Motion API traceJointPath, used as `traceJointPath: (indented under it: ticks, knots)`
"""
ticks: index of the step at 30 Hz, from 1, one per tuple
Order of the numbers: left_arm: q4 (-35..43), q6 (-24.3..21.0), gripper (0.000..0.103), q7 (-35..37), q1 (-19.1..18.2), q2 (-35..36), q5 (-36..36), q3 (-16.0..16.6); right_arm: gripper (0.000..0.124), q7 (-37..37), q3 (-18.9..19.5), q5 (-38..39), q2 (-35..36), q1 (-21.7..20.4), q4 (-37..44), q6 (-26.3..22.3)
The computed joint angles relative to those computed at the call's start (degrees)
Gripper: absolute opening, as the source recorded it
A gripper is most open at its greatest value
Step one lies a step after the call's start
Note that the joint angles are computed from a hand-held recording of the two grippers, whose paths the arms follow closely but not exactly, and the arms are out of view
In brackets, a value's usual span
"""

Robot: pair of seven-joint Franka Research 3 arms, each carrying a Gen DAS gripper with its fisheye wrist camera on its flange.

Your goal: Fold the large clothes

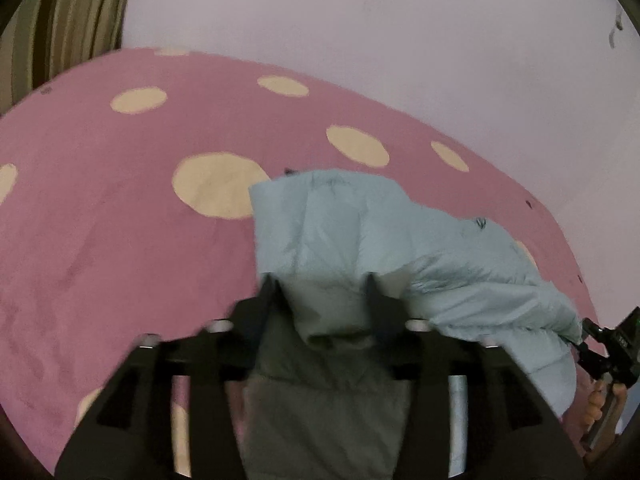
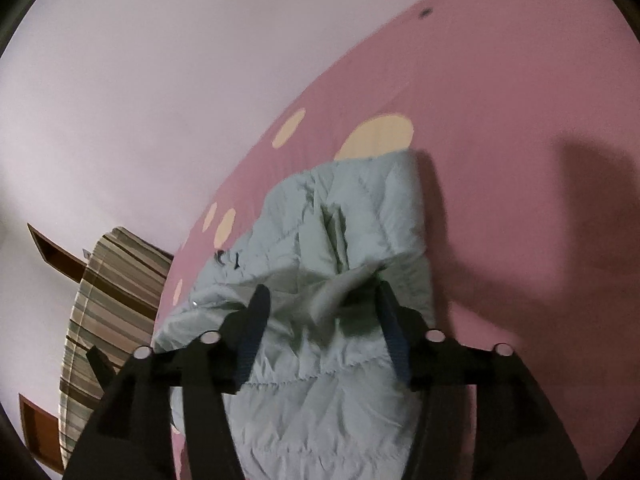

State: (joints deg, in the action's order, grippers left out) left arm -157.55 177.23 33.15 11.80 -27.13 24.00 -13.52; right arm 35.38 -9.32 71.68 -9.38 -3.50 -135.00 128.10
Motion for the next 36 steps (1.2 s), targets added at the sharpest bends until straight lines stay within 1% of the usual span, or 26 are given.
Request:
traceJointPath:
  ticks: [1,2,3,5,7,9,11,14,15,16,17,19,20,21,22,23,24,26,27,29,32,35,36]
  knots:
    - [-0.3,0.1,0.061,-0.8,1.9,-1.1,0.9,-1.7,0.058,-0.3,0.0,-0.1,-0.1,0.0,0.0,0.3]
    - [-1.0,0.7,0.062,-1.1,2.9,-2.3,1.7,-2.3,0.058,-1.0,-0.2,-0.8,-0.7,-0.3,-0.2,0.5]
    - [-1.5,0.9,0.063,-0.8,2.8,-3.1,1.8,-1.8,0.058,-1.6,-0.1,-1.4,-0.9,-0.3,-0.3,1.1]
    - [-2.2,1.5,0.065,0.7,1.1,-3.3,1.2,0.6,0.058,-2.7,0.1,-2.5,-1.2,-0.2,-0.4,2.4]
    - [-2.5,1.9,0.065,3.7,-2.2,-2.6,0.1,4.4,0.058,-4.0,0.2,-3.2,-1.1,0.1,-0.2,3.3]
    - [-2.1,1.8,0.066,6.3,-3.3,-1.6,-0.6,5.7,0.058,-5.3,0.3,-3.4,-1.0,0.4,0.1,4.1]
    - [-1.3,1.7,0.067,10.0,-6.2,0.3,-1.9,8.9,0.058,-7.2,0.7,-3.4,-0.6,1.1,0.8,5.5]
    - [-0.3,2.5,0.067,15.1,-9.8,3.1,-4.5,12.7,0.058,-10.5,1.4,-3.4,0.6,2.1,2.3,7.2]
    - [-0.1,3.0,0.067,17.0,-11.7,3.8,-5.6,14.6,0.059,-11.5,1.7,-3.6,1.1,2.5,2.9,8.1]
    - [0.3,3.1,0.067,19.7,-15.3,4.8,-7.3,18.1,0.059,-12.0,2.0,-3.8,1.6,2.8,3.4,8.5]
    - [0.8,3.2,0.067,22.1,-18.5,5.7,-9.0,21.1,0.059,-12.6,2.0,-4.2,2.6,2.9,4.4,7.9]
    - [1.5,3.2,0.066,25.0,-21.0,7.0,-11.1,23.4,0.059,-12.6,2.1,-4.5,4.1,2.9,5.7,6.4]
    - [1.8,3.3,0.058,26.3,-22.2,7.5,-12.2,24.5,0.058,-12.5,2.1,-5.0,4.9,2.8,6.4,5.2]
    - [2.2,3.3,0.052,28.4,-25.0,8.0,-13.8,27.0,0.05,-12.5,2.4,-5.7,5.3,2.7,6.6,5.5]
    - [2.6,3.2,0.042,30.4,-27.6,8.4,-15.4,29.3,0.043,-12.5,2.9,-6.2,5.2,2.8,6.4,6.8]
    - [3.0,2.9,0.033,31.9,-29.0,8.8,-16.5,30.4,0.028,-12.4,3.4,-7.4,5.3,3.0,6.4,8.2]
    - [3.4,2.6,0.028,32.8,-28.8,9.3,-16.9,29.8,0.018,-11.9,3.6,-8.5,5.7,3.1,6.7,8.2]
    - [4.2,1.8,0.012,33.9,-27.0,10.2,-16.9,27.4,0.012,-12.0,3.8,-9.0,5.9,3.2,6.7,8.1]
    - [4.2,1.8,0.01,34.0,-25.7,10.3,-16.9,25.9,0.011,-12.6,4.0,-8.8,5.6,3.4,6.2,8.9]
    - [4.0,1.8,0.005,32.5,-20.6,9.8,-15.6,20.4,0.006,-13.3,4.0,-8.1,4.6,3.6,5.4,9.7]
    - [3.1,2.0,0.004,29.9,-13.4,7.5,-13.8,12.9,0.004,-14.4,3.5,-5.8,2.0,3.9,3.7,10.3]
    - [2.9,2.0,0.004,27.1,-7.7,4.7,-10.8,7.3,0.004,-15.7,2.7,-3.4,-1.0,4.4,2.5,10.8]
    - [3.2,1.9,0.004,26.4,-6.8,4.0,-10.0,6.4,0.003,-15.9,2.6,-2.8,-1.7,4.7,2.4,11.1]
